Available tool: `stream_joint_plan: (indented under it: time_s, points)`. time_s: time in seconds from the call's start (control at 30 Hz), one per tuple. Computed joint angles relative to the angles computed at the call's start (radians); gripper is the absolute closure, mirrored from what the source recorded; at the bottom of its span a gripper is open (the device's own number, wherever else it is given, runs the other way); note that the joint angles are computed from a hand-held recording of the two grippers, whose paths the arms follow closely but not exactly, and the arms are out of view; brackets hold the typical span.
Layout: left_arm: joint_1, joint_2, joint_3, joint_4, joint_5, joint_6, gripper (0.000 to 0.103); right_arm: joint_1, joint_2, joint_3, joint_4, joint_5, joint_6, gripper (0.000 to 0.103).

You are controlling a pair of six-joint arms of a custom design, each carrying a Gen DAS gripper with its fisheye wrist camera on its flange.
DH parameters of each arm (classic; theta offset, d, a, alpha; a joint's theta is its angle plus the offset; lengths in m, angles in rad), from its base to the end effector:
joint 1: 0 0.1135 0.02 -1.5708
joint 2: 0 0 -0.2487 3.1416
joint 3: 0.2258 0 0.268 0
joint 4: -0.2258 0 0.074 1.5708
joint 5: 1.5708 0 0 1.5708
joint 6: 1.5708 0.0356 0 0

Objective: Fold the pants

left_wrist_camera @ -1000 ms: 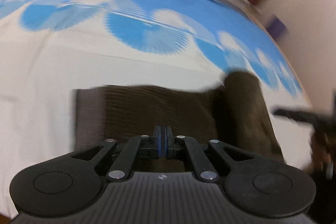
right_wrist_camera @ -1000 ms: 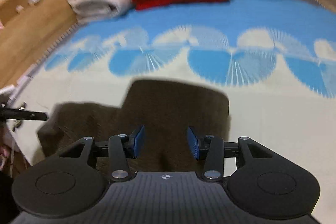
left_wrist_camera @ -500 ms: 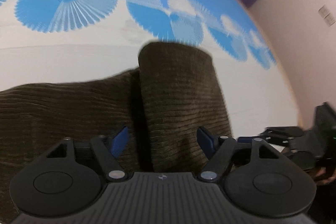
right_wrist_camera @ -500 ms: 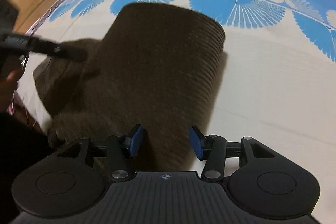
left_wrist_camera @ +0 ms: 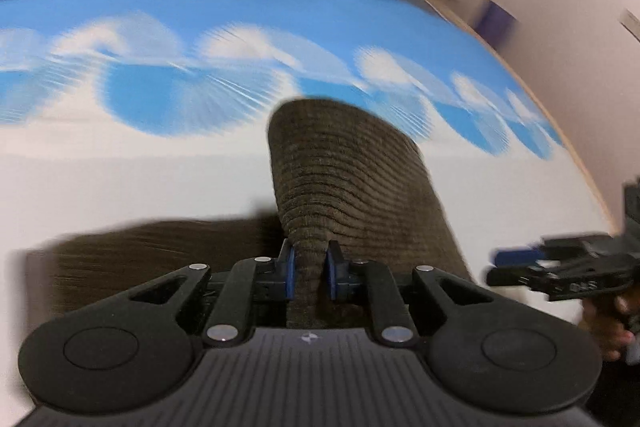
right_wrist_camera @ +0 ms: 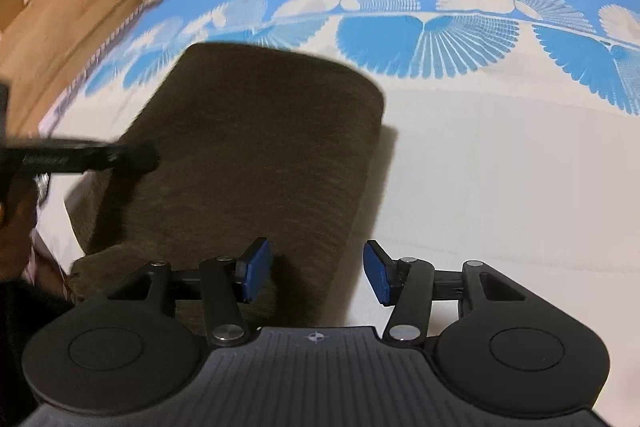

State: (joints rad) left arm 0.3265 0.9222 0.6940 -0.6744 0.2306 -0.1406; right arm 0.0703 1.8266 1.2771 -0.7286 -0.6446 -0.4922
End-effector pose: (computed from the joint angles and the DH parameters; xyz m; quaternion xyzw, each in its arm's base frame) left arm 0.1969 0.0581 0.2258 -0.1805 0.9217 -0.0780 0.3344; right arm 0.3642 0.0471 0.1708 -0.3048 0.8887 0.2774 0.2009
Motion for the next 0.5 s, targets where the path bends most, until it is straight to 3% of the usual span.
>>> stream_joint_plan:
  time_s: [0.17,0.27,0.4,0.43,0.5]
  points:
    - [0.310,-0.148,-0.023,-0.108,-0.064,0.203,0.087,0.093,-0.006,-0.012,0.034,-0.049,0.078,0.041]
    - [0.501,-0.111,-0.011,-0.145,-0.036,0.273,0.087,0.163,0.015,-0.001,0.044,-0.060,0.114,0.038]
    - [0.656,-0.007,0.006,-0.136,0.019,0.302,0.078,0.245,0.057,0.031,0.065,-0.040,0.184,0.032]
    - [0.671,0.018,0.008,-0.118,0.024,0.285,0.072,0.257,0.072,0.046,0.060,-0.043,0.197,0.031]
    - [0.691,0.085,0.023,-0.112,0.045,0.246,0.022,0.290,0.103,0.071,0.059,-0.039,0.238,0.029]
